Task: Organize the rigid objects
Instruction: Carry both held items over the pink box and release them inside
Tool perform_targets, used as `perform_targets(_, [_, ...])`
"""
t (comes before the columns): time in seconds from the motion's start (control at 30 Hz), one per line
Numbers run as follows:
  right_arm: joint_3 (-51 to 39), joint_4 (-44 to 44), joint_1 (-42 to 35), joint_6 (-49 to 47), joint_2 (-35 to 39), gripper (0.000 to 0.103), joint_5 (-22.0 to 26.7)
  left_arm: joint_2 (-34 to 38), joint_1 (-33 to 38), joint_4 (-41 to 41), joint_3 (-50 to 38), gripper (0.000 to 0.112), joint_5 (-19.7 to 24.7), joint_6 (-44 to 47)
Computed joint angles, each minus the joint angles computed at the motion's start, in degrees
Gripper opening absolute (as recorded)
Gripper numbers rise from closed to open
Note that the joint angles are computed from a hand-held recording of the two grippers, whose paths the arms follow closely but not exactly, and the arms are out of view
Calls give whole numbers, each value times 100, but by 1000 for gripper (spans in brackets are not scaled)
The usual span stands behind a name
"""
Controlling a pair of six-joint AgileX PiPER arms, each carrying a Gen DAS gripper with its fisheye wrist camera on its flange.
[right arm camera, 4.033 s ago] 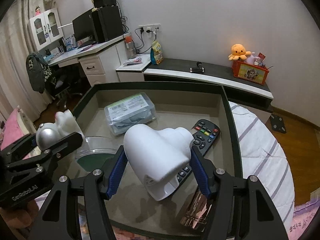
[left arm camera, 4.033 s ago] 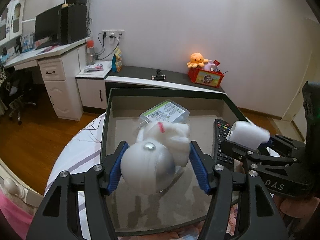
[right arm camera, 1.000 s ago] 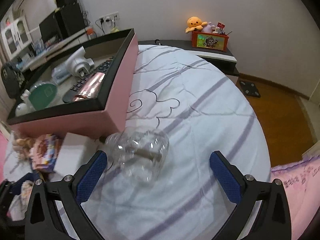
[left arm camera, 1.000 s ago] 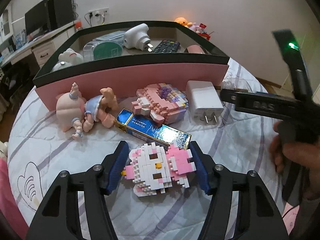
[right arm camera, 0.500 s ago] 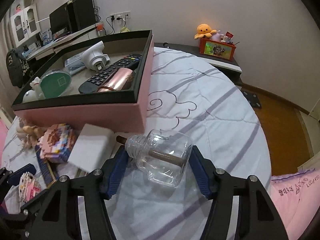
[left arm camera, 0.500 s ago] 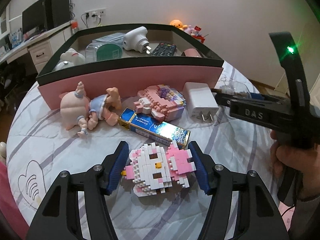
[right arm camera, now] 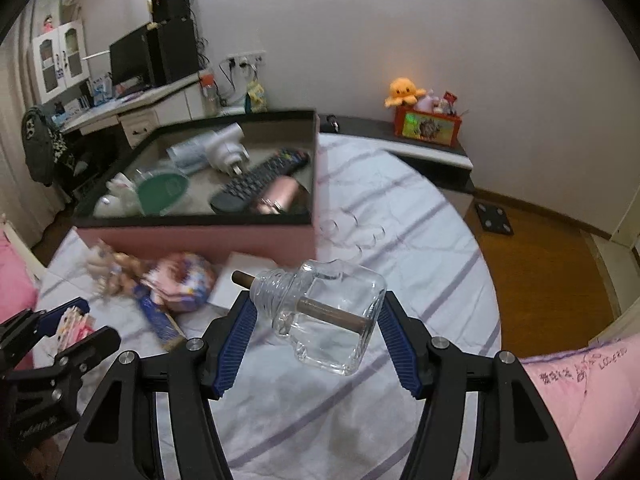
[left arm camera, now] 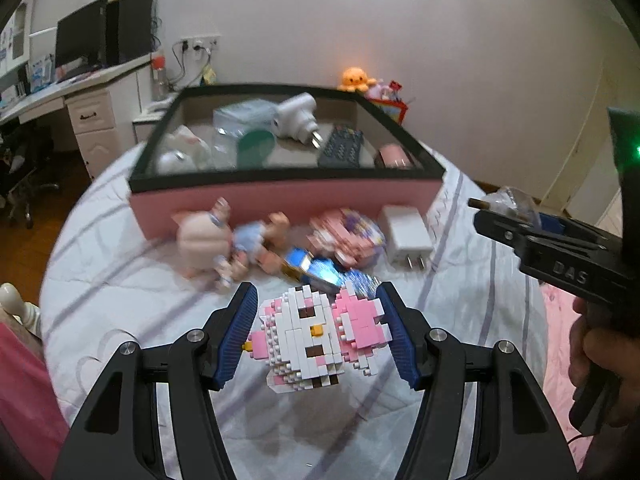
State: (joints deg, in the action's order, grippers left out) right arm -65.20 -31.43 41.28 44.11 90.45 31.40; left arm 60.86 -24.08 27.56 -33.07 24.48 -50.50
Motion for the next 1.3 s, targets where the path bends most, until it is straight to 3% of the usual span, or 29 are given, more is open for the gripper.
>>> perform_targets(0.3, [-1141, 157, 327, -530, 409, 63, 216, -75, 1587, -1549, -567, 63, -279, 2432])
perform_targets(0.53, [-2558, 782, 211, -1445, 1214, 63, 361, 798, 2720, -3542, -1449, 63, -573, 4873])
perform_targets(0.7, [-3627, 1447, 21, -2123, 1981, 63, 583, 1495, 2961, -4372, -2065, 63, -627, 5788])
perform_targets(0.93, [-4548, 1928, -170, -2541, 2787, 64, 922, 2389, 2964, -4753, -2809, 63, -578, 6200])
perform_targets(1.2, [-5250, 2134, -329, -2695, 3367, 64, 1286, 2865, 2800, -4440, -3223, 63, -492, 5962])
perform_targets(1.23, [-5314, 2135, -330, -2677, 3413, 67, 1317, 2912, 2744, -4179, -3278, 64, -461, 5730])
perform_targets(1.27, [-5363, 2145, -343, -2665, 3470, 79, 1353, 2967, 2705, -3830, -3342, 73, -419, 5419])
perform_targets(1.3, [-5394, 2133, -348, -2641, 3504, 84, 1390, 2971, 2661, -3504, -3348, 81, -415, 5093])
